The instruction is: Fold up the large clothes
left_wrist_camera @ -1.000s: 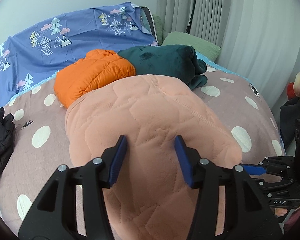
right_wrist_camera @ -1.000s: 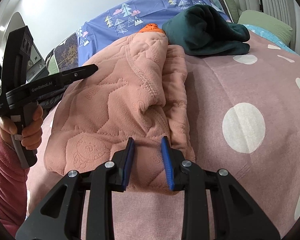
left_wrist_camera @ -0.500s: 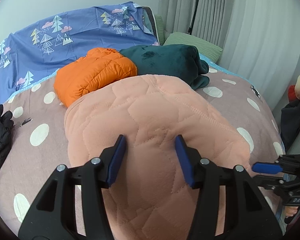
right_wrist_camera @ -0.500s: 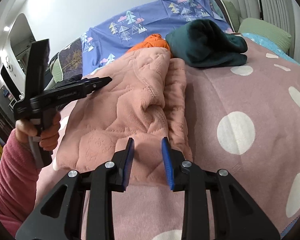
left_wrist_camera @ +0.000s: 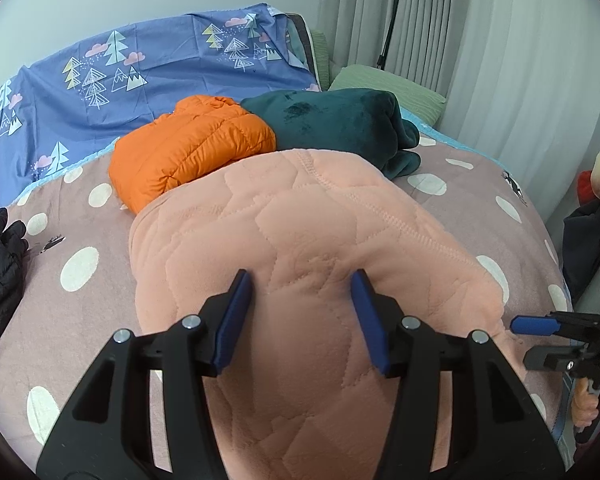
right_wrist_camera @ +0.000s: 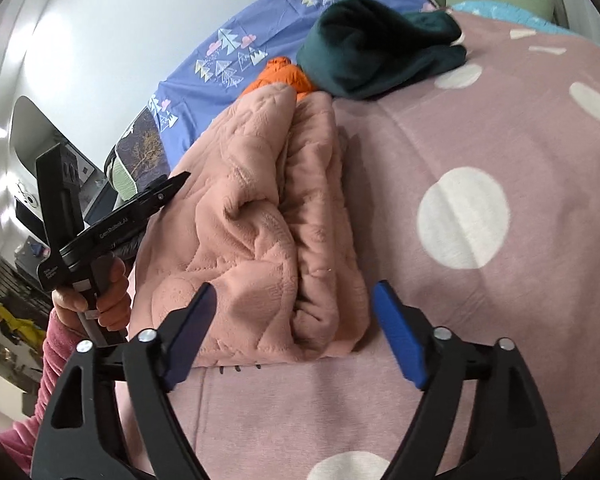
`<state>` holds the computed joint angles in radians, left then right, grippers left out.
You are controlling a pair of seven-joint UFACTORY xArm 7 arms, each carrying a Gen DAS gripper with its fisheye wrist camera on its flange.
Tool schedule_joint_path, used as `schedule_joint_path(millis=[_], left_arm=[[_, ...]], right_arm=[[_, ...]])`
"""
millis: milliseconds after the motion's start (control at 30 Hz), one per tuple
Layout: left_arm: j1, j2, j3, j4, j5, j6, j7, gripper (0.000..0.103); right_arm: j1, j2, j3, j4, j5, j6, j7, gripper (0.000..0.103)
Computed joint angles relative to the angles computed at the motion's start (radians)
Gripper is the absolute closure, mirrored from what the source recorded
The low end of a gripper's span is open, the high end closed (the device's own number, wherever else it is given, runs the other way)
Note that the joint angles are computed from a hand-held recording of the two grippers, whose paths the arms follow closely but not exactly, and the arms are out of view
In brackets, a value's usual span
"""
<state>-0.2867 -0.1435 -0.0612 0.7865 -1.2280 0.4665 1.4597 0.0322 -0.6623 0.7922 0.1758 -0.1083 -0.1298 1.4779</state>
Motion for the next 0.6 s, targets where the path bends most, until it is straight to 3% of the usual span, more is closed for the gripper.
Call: schedule_joint_path(millis=[167,300,533,600], left_arm=[[-0.001,-0.002,-0.001,-0.002,-0.006,-0.001,0.003,0.049],[-0.002,-0.001,-0.001,-0.002,-0.005,-0.003,0.002,0.049],[0.0,0.0,0.002,-0.001,-0.01,0.013,0.009,0.048],[0.004,0.005,0.005,0.004,-0.011,0.024,0.008,0.048]], right_arm=[[-0.049,0.139,0.0,0.017,0.03,-0.115,-0.034,0.02],[-0.068,0.189,-0.007,0.037,0.062,-0.134,-0.096,0.019],[-0.049,0.397,-0.105,0.052,0.098,-0.298,-0.188,0.009],[-0.022,0.409,-0.137,0.057,0.107,-0.304,-0.208,0.009]])
